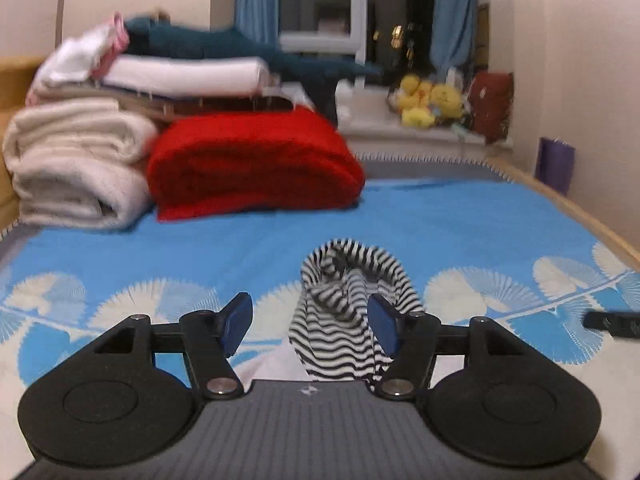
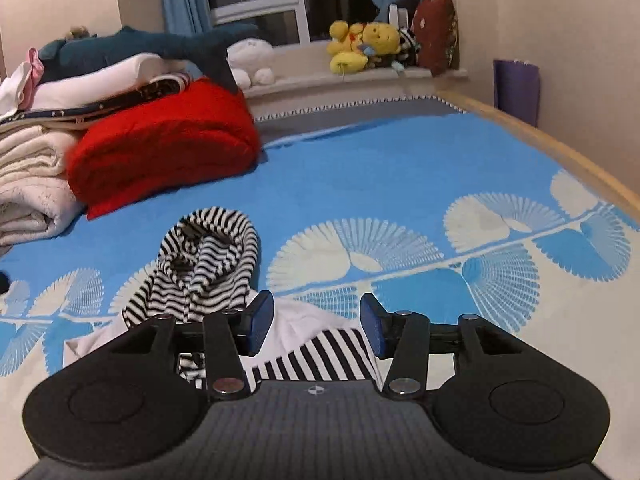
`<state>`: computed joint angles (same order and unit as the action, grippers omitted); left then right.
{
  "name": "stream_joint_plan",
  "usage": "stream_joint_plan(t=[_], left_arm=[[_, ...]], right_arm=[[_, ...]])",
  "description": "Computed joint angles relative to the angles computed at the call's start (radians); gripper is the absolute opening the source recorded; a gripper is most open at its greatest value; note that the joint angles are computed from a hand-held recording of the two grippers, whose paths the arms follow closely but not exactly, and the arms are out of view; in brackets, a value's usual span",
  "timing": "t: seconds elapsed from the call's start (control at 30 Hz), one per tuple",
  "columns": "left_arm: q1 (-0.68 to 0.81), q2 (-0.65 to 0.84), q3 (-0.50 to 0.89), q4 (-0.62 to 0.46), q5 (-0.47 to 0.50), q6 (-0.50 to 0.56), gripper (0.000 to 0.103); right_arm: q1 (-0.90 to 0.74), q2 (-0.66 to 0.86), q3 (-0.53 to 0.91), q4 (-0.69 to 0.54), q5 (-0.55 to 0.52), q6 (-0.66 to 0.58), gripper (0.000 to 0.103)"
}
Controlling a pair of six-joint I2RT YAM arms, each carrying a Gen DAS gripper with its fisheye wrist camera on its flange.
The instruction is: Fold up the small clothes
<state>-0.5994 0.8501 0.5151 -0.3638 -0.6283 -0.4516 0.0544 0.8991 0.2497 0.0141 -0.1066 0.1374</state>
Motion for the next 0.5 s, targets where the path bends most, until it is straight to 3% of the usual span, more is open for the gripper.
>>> stream_joint_plan(t=[0.1,0.13,0.17,0.23,0.27,0.33,0.4,0.5], left_arm=[[0.197,0.182,0.096,0.051,0.173,0.034,0.063],[0.275,0.261,0.131,0.091,0.248,0.055,0.053],[0.334,0.338,0.159,0.128,0.3,0.08,0.034],[0.437,0.525,0.252,0.173,0.385,0.145,0.015],[0.479,0.589,0.284,0.188,0.412,0.17,0.011],[0.537,0.763,0.394,0.216,0.447,0.225,0.011],[0.583,0.907,0.51,0.229,0.48,0.261,0.011],[0.643,1.084,0.688,0.218,0.576,0.248,0.011]], right_arm=[[-0.026,0.004,0.018,-0.059,-0.016,-0.028,0.05],[-0.04,0.012,0.02,-0.066,-0.03,-0.038,0.05],[-0.054,0.035,0.029,-0.072,-0.037,-0.044,0.05],[-0.072,0.057,0.041,-0.093,-0.049,-0.041,0.05],[-0.082,0.065,0.047,-0.099,-0.064,-0.038,0.05],[-0.093,0.062,0.04,-0.093,-0.088,-0.05,0.049],[-0.083,0.086,0.043,-0.084,-0.086,-0.082,0.036],[-0.067,0.161,0.059,-0.056,-0.04,-0.144,0.027]])
